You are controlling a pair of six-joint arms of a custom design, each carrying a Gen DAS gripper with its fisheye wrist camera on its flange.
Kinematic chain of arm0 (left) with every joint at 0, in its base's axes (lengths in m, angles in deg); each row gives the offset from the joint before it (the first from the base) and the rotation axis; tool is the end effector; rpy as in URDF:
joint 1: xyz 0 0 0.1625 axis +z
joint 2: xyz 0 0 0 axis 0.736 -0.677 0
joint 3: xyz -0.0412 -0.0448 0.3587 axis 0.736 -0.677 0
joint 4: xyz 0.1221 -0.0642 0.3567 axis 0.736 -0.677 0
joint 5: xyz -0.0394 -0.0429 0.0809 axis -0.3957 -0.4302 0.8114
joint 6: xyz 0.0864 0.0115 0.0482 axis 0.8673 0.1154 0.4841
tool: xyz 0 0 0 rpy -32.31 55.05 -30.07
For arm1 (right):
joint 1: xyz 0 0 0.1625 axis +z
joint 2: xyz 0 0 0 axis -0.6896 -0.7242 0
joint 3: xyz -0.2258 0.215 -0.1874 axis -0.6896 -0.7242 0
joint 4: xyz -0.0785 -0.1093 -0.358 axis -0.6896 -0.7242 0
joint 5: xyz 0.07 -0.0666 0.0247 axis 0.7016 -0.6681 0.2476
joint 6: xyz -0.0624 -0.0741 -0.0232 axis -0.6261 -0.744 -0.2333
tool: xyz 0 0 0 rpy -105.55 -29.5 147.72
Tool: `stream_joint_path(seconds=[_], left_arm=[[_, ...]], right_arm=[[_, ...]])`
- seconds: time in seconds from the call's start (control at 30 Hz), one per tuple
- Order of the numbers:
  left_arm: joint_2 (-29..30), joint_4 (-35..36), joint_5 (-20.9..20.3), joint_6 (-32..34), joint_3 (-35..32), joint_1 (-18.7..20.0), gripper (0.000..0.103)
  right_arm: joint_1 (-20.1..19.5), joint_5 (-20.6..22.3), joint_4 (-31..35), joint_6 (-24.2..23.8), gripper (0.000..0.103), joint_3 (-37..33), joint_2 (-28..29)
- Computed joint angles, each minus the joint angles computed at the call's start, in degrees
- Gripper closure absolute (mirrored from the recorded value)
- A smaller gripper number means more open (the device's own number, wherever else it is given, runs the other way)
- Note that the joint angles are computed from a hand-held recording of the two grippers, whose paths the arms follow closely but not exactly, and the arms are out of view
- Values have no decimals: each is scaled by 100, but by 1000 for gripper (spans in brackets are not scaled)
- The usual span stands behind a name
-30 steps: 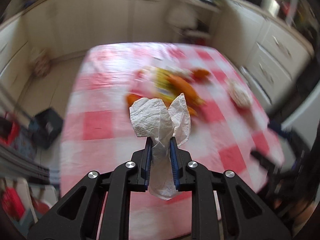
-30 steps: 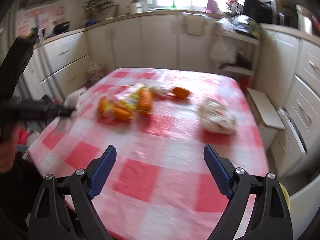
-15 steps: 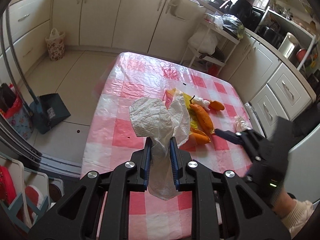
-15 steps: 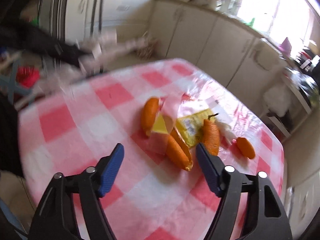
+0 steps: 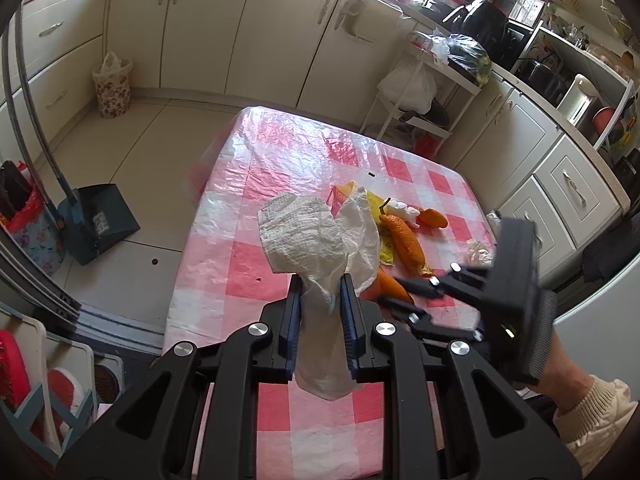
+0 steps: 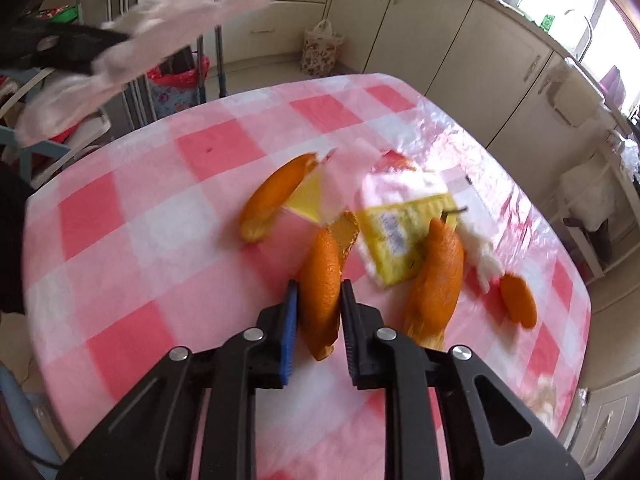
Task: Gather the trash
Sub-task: 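Grasp an orange peel with the right gripper while the left gripper holds the tissue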
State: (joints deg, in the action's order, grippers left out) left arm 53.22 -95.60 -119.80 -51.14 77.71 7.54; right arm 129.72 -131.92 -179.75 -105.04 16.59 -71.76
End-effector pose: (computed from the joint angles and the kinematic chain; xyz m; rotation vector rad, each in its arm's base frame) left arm -0.2799 -0.7072 0.0693 0.6433 2.6749 -0.6429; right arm 0.0395 -0.6961 0.1784 0.9123 -2.1592 0.4229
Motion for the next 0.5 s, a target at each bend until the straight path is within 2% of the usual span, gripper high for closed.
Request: stream_joint_path(seconds=[0.23,0.4,0.5], left_arm=[[110,83,-23,165,12,-104,85],[272,103,-41,398,41,-242,85],[395,107,-74,478,17,-327,85]], right_arm=[[-146,4,-459,589,84,1453,-939],[-292,133,-1256,1009,84,2312,-1525],[-345,288,-1898,1103,84,2741,-1749]])
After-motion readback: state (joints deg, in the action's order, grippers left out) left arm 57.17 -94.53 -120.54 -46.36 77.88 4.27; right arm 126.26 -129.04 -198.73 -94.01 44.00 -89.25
